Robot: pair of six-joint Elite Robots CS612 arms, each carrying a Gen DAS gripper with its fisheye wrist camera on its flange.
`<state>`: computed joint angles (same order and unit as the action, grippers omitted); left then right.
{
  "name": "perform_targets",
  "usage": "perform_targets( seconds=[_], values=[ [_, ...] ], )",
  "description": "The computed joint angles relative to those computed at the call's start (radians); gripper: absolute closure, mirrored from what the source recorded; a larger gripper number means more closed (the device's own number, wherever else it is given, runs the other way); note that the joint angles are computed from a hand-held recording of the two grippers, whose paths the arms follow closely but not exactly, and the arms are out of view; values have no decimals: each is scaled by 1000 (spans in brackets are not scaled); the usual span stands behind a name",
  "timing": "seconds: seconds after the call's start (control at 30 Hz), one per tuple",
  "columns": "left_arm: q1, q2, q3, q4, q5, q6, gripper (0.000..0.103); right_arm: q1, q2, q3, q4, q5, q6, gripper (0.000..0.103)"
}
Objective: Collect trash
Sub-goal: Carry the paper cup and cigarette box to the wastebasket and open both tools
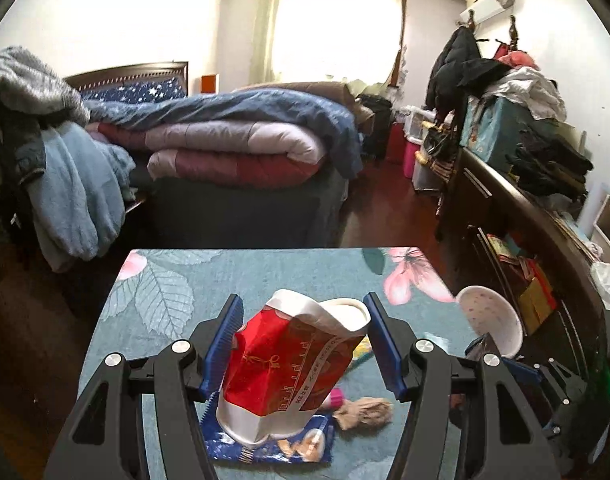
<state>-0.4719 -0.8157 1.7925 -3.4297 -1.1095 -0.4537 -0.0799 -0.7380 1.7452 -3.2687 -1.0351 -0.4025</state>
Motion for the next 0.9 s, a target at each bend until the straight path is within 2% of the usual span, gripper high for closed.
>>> perform_targets(
  seconds=[0.4,0.9],
  values=[
    [-63,-5,-20,-65,-12,83,41,-77,-50,95,-117,48,50,15],
    [-110,50,-142,-1,-55,154,41,-164,-35,93,-177,56,141,15]
  ],
)
